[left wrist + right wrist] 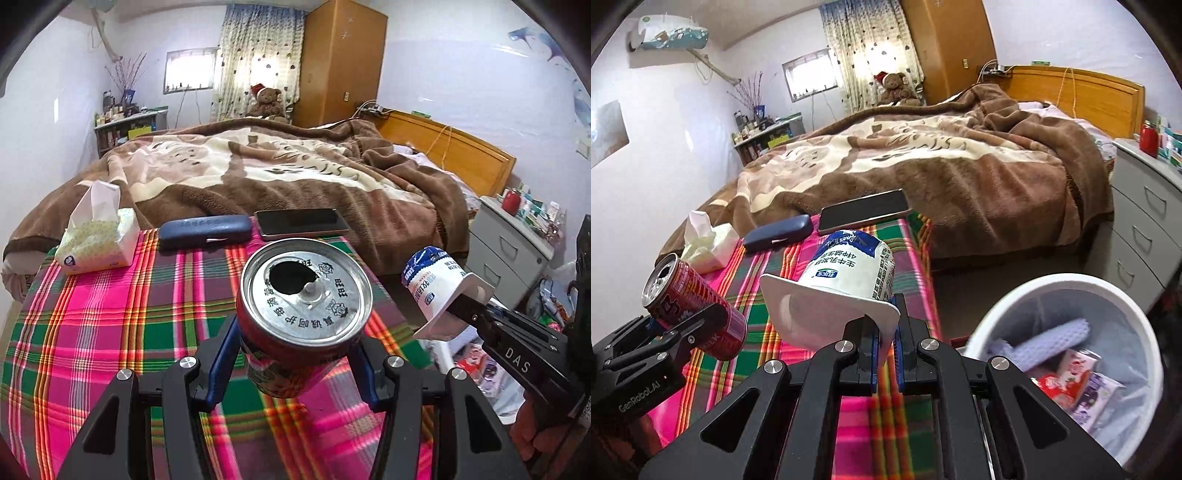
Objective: Collect trash
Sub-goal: 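Carry can and yogurt cup over the bin and open both tools to drop them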
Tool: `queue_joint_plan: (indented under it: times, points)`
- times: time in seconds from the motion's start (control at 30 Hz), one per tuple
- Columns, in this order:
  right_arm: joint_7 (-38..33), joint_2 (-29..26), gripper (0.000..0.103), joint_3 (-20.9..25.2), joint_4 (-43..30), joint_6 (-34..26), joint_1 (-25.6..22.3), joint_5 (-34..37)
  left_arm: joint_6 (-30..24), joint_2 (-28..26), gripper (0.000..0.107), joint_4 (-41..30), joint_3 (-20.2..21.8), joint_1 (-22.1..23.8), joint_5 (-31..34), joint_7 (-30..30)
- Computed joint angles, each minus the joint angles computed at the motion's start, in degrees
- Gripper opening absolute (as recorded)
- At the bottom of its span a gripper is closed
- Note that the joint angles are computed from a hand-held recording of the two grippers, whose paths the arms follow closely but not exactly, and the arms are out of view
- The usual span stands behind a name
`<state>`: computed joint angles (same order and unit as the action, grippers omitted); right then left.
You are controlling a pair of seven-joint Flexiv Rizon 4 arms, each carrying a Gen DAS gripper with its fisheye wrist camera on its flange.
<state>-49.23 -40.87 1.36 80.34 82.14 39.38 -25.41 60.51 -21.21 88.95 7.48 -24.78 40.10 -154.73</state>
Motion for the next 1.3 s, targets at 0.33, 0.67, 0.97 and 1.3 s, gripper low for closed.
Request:
queue_joint_plan:
  times: [0.33,0.67,0.97,1.3]
  points:
    - [6.2,5.2,0.007,-8.2,9.1,5.6,2.8,-2.6,-2.5,-0.6,0.055,-3.9,-1.5,-4.0,3.2,-0.7]
    - [12.0,8.6,0.007,-16.1,16.1,8.9,5.3,-5.1,-2.0,-5.6,0.055,-10.1,-2.4,-6.9,0.2,3.9]
    - [13.3,10.1,0.007,-18.3,19.1,8.2,4.3,-6.5,-0.8,-11.0,0.056,-15.3,-2.1,-8.8,-5.6,9.3]
    - [12.4,9.9,0.007,-12.9,19.0,3.4,-1.6,-9.4,-1.5,-18.4,0.056,-21.7,-2.3,-9.9,-14.8,18.7]
